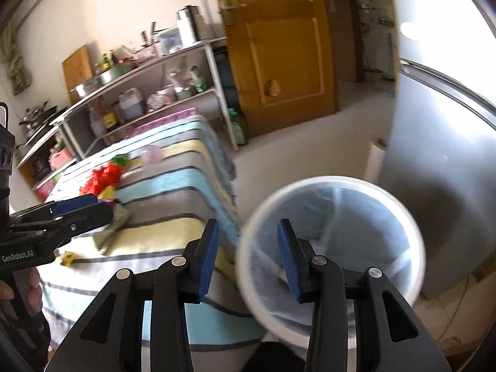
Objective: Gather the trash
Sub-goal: 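Return both tools to the table toward the remaining wrappers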
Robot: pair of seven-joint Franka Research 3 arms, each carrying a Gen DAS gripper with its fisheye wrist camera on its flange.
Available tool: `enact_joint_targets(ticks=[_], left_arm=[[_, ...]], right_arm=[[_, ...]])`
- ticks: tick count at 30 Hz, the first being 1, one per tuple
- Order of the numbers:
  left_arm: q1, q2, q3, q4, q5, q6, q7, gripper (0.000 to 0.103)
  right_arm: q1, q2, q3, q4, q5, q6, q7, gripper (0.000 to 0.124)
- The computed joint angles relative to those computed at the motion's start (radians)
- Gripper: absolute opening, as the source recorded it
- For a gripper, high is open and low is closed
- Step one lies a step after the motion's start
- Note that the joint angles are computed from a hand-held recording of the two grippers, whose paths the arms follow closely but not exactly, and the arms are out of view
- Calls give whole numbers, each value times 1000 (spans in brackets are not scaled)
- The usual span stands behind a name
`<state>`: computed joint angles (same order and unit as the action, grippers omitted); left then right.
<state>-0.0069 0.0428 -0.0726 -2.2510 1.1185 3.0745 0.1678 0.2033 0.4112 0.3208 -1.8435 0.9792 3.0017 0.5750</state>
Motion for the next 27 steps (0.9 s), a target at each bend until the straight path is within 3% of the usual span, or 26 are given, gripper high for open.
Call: enact_joint_targets(ticks=[3, 8, 16, 22, 24, 27], left_arm=[[30, -63, 16, -55, 125, -2, -141, 74], [114, -177, -7, -165, 232, -29, -256, 75], [254, -323, -10, -342, 292, 8, -350, 78], [325, -347, 0, -397, 328, 51, -368, 81], [354, -316, 1, -368, 457, 102, -476, 82], [325, -256, 53, -330, 518, 149, -489, 83]], right_arm=[[12, 1, 20, 5, 9, -20, -18, 40], [46, 21, 33, 29, 9, -58, -32, 40], [133, 67, 14, 74, -85, -105, 38, 40], [177, 106, 2, 112, -175, -130, 116, 40], [188, 119, -4, 126, -207, -138, 142, 42], [210, 144, -20, 154, -258, -148, 207, 48]])
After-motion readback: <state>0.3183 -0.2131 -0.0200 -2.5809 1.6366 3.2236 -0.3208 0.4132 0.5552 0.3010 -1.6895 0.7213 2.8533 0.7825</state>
